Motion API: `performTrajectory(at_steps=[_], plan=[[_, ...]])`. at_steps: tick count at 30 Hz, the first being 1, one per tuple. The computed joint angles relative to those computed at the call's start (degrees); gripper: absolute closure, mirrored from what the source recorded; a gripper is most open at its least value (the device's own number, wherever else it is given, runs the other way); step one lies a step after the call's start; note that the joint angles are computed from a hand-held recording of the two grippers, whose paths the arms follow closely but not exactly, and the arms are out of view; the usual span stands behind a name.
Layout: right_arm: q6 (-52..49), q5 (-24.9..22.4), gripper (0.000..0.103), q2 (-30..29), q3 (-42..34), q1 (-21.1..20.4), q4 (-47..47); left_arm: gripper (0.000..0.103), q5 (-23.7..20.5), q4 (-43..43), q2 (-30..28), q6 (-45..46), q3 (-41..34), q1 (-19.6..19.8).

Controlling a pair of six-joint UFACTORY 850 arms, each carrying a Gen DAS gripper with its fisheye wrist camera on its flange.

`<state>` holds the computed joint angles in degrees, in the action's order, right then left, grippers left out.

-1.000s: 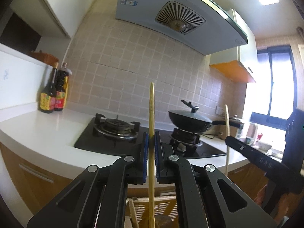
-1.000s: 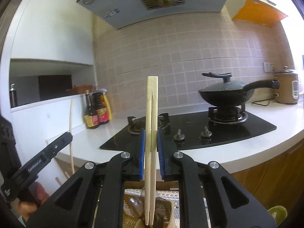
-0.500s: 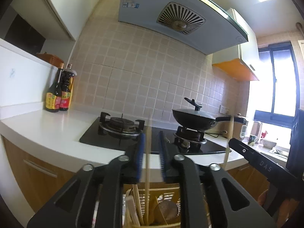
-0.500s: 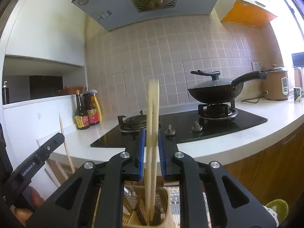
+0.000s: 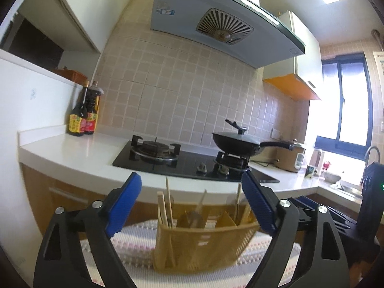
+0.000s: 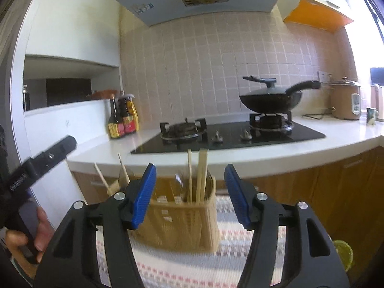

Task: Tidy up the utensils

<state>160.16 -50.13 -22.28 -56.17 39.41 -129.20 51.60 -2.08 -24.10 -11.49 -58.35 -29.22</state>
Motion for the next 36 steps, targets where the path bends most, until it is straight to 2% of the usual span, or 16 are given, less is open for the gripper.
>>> performTrajectory(at_steps=[2, 6, 7, 9, 11, 13, 16, 20, 22, 25, 29, 32, 36], plan=[[-0.46, -1.3, 0.035, 0.34, 1.27, 1.02, 2.27, 0.013, 0.75, -3.8, 1.31, 3.95, 2.16, -1.22], [-3.63, -6.06, 0.028, -0.56, 2.11, 3.21, 7.31, 0.008, 2.8, -9.18, 2.11, 6.55, 4.66, -3.03], [-4.25, -8.33, 0.027, -1.29, 2.16, 3.91, 8.66, 0.008, 2.79, -10.54, 2.01, 7.31, 4.58, -3.42], [-4.97, -16.38, 0.026, -3.63, 1.88, 5.88, 12.35, 0.008, 4.26, -15.07, 0.89, 9.85, 4.74, -4.96], [-5.21, -24.34, 0.016, -6.84, 0.74, 7.6, 16.27, 0.008, 6.49, -19.78, -0.98, 11.87, 4.24, -6.46], [-5.16, -26.63, 0.014, -8.36, 0.41, 8.25, 17.09, 0.008, 8.24, -24.73, -3.32, 16.16, 2.83, -7.86], [-7.99, -25.08, 0.013, -9.15, 0.02, 8.22, 16.14, 0.008, 12.28, -30.1, -6.1, 18.97, 2.05, -9.17], [-8.47, -20.83, 0.013, -8.88, -0.17, 7.2, 13.5, 0.008, 10.66, -29.81, -6.53, 19.79, 2.08, -8.91], [-7.57, -19.22, 0.013, -8.35, 0.18, 6.83, 12.72, 0.008, 10.56, -34.88, -7.5, 24.19, 0.69, -9.56], [-6.47, -17.06, 0.013, -7.95, 0.2, 6.22, 12.77, 0.008, 9.24, -37.02, -7.93, 26.04, 0.06, -9.52], [-5.58, -14.93, 0.013, -7.59, 0.24, 5.42, 12.96, 0.008, 7.43, -37.58, -7.66, 26.54, -0.07, -9.12], [-5.96, -13.64, 0.013, -7.7, 0.02, 5.08, 13.11, 0.008, 4.46, -38.71, -7.9, 28.71, -0.98, -9.07], [-6.71, -13.03, 0.013, -7.98, -0.33, 5.04, 13.2, 0.008, 3.55, -39.18, -8.1, 30.41, -1.39, -9.3]])
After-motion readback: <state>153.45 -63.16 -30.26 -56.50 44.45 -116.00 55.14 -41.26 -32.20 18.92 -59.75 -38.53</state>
